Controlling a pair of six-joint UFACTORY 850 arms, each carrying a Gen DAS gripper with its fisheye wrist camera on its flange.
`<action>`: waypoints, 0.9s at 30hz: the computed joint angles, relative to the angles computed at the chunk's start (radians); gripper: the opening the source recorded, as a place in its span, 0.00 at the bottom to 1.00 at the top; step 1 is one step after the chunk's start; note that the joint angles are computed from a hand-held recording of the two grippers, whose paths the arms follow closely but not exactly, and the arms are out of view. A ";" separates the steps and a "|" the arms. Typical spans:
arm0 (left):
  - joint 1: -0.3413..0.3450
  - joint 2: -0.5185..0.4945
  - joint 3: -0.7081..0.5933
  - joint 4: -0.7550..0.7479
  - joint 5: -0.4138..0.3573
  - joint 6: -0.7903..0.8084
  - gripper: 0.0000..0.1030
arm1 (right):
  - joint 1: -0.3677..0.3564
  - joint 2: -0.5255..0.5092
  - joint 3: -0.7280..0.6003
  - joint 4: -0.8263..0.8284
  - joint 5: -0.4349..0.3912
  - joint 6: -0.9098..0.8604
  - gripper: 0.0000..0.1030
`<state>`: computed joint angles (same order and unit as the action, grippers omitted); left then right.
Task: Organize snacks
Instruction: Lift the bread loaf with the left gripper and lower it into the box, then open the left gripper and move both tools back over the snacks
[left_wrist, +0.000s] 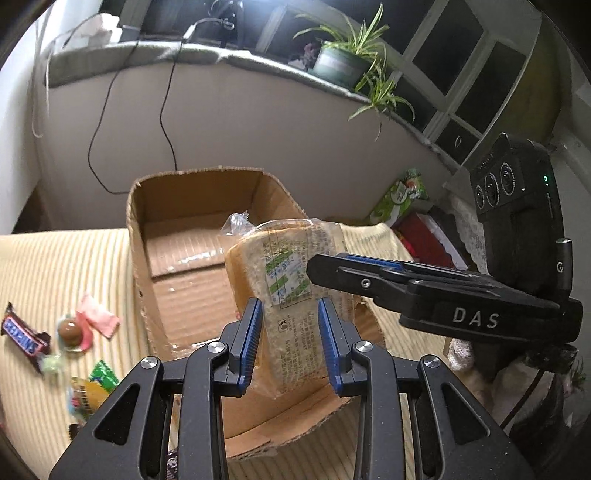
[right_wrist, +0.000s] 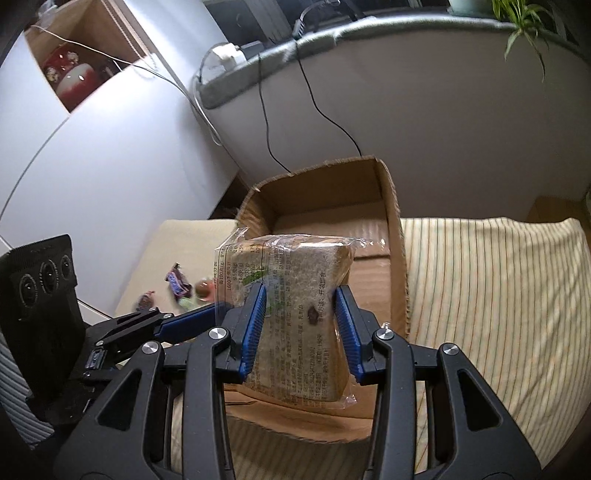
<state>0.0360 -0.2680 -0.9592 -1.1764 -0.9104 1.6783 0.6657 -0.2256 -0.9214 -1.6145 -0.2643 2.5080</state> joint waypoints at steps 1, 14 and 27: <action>-0.004 -0.005 -0.002 0.005 0.005 -0.006 0.28 | -0.004 -0.005 0.000 0.005 0.006 -0.005 0.40; -0.048 -0.020 -0.003 0.034 0.064 -0.027 0.28 | -0.024 -0.024 0.009 0.077 0.025 -0.071 0.42; -0.013 0.032 0.031 0.000 0.096 0.069 0.30 | 0.041 -0.017 -0.010 0.214 -0.122 -0.218 0.65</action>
<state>0.0233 -0.2362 -0.9282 -1.1769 -0.8143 1.7474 0.7070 -0.2431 -0.9316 -1.4005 -0.3861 2.2899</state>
